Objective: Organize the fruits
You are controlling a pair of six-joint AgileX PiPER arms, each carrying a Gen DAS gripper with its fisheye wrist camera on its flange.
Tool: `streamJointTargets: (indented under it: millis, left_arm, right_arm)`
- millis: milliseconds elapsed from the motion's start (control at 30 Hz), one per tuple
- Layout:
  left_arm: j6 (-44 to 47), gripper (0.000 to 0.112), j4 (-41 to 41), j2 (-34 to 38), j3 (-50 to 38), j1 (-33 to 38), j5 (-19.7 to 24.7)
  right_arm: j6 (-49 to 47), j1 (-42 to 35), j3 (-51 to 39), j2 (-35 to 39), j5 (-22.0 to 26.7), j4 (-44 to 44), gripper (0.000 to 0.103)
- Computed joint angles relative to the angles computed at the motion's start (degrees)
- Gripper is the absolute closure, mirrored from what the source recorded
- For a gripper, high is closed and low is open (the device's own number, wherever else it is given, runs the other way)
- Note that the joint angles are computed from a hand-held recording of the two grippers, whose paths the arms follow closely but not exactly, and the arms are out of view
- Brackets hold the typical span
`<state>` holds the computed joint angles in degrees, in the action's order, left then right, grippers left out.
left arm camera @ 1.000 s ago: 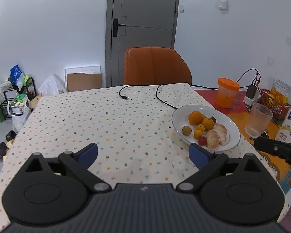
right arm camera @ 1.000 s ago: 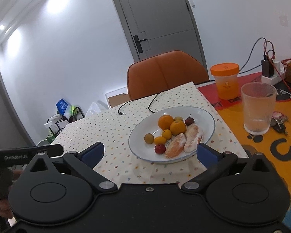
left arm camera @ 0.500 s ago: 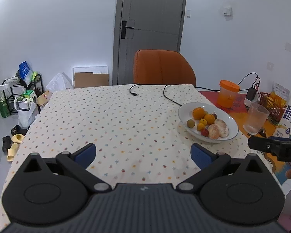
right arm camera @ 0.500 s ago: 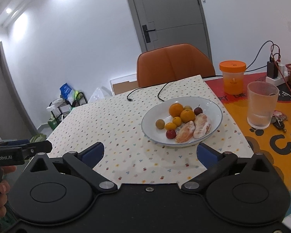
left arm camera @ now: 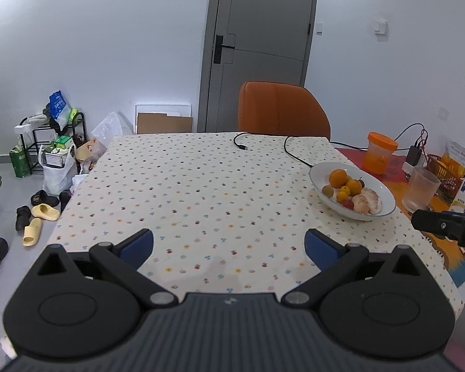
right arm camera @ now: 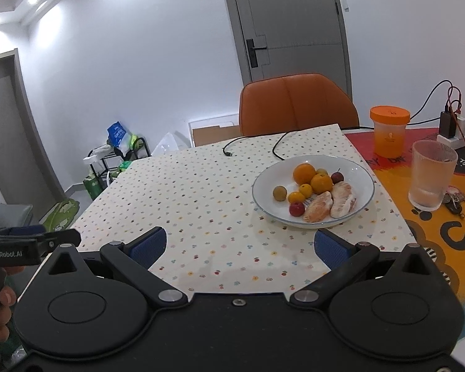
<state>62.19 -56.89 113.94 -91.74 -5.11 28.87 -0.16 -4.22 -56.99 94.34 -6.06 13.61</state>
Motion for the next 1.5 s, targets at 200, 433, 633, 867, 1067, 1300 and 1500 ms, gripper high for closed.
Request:
streamJointTargets:
  millis: [200, 433, 633, 867, 1067, 1300, 1500]
  left_arm:
    - [6.0, 0.01, -4.0, -2.3, 3.5, 0.8, -0.7]
    - [8.5, 0.01, -5.1, -3.5, 4.9, 0.6, -0.9]
    - [7.6, 0.01, -4.0, -3.2, 4.6, 0.4, -0.9]
    - [6.8, 0.01, -3.5, -3.1, 4.5, 0.6, -0.9]
    - [5.0, 0.01, -2.1, -2.8, 4.0, 0.4, -1.0]
    - [4.2, 0.01, -1.3, -2.6, 3.7, 0.3, -0.9]
    - [3.5, 0.009, -0.7, -2.4, 3.4, 0.3, -0.8]
  right_arm:
    - [-9.9, 2.2, 1.0, -0.1, -1.7, 9.5, 0.0]
    - [-14.4, 3.7, 0.9, 0.5, -2.1, 14.6, 0.0]
    - [-9.7, 3.3, 1.8, 0.1, -2.8, 10.0, 0.0]
    - [-9.4, 2.5, 2.2, 0.4, -3.4, 10.8, 0.0]
    - [-10.5, 2.7, 2.2, 0.3, -3.4, 11.4, 0.0]
    - [-11.1, 3.0, 2.0, 0.4, -3.1, 11.5, 0.0]
    - [-10.5, 3.0, 2.1, 0.4, -3.2, 10.8, 0.0]
